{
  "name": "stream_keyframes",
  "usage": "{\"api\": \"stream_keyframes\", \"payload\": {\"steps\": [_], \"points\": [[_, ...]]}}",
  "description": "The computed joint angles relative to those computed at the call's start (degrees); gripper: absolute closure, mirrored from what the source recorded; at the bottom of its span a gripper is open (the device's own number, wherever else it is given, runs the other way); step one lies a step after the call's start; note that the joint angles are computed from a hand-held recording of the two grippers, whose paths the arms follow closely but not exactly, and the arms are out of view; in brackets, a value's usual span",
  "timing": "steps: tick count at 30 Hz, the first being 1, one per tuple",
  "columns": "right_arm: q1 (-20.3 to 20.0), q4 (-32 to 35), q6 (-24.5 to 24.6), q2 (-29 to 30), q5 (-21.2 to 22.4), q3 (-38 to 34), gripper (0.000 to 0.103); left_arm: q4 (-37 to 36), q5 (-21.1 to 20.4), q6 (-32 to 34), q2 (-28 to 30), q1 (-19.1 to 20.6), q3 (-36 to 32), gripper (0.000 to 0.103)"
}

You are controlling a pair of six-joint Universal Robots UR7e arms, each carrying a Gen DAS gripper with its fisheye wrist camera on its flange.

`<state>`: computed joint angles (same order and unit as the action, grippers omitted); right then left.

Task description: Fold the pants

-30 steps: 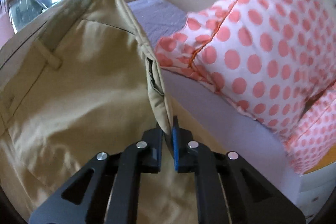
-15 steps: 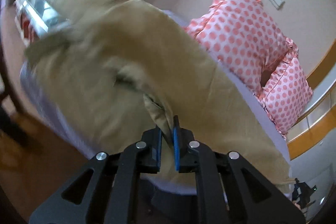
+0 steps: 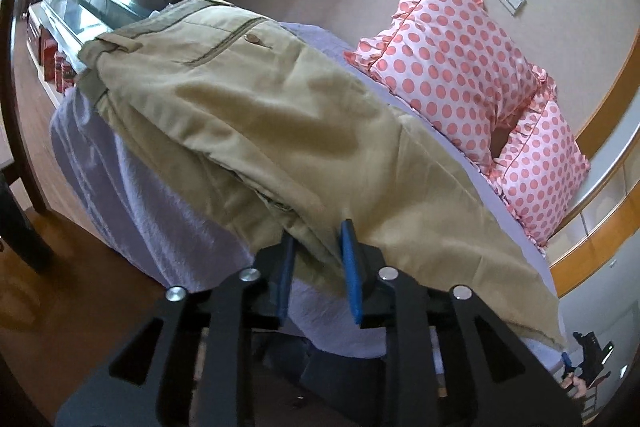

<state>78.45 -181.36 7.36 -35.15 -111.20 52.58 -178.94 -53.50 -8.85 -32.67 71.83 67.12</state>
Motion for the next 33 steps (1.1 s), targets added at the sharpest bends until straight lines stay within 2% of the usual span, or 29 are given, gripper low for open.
{"api": "stream_keyframes", "payload": {"steps": [5,12,15,19,21,23,25,27,28,30,32,33], "points": [[-0.5,0.2,1.8,0.6,-1.2,-0.3,0.038,-3.4,0.5,-0.5,-1.8,-0.2,4.3,0.068],[1.1,-7.4,-7.6,4.9,-7.2,-3.4,0.046,-7.1,0.8,-4.4,-3.6,0.8,8.8,0.062],[1.9,-11.6,-14.7,8.1,-10.3,-7.7,0.046,-6.4,0.4,-4.7,-3.4,1.0,8.5,0.061],[1.9,-9.3,-18.1,9.4,-10.2,-10.1,0.046,-5.3,-0.5,-4.1,-2.7,1.1,7.6,0.058],[1.9,-9.4,-18.1,8.7,-8.8,-8.6,0.046,-4.6,-1.0,-4.1,-2.4,1.2,7.0,0.058],[1.6,-10.3,-16.6,7.1,-5.7,-5.1,0.048,-3.8,-1.7,-4.1,-2.0,1.3,6.4,0.057],[1.2,-9.9,-14.0,5.4,-1.8,-2.0,0.062,-3.4,-2.3,-4.0,-1.7,1.3,6.0,0.057],[0.4,-8.4,-11.4,4.8,2.1,-0.9,0.084,-3.3,-2.9,-3.7,-1.6,1.4,5.7,0.056],[0.2,-7.8,-11.2,5.1,2.7,-1.7,0.090,-3.2,-3.2,-3.6,-1.5,1.5,5.6,0.056],[-0.3,-5.8,-10.3,5.9,5.3,-3.9,0.097,-3.2,-4.1,-3.0,-1.6,1.6,5.6,0.055],[0.4,-4.4,-11.8,7.4,5.3,-7.1,0.097,-4.0,-4.5,-2.1,-1.8,1.6,6.1,0.050],[1.0,-3.3,-12.8,8.3,7.3,-9.1,0.098,-4.4,-4.7,-1.6,-1.8,1.6,6.4,0.042]]}}
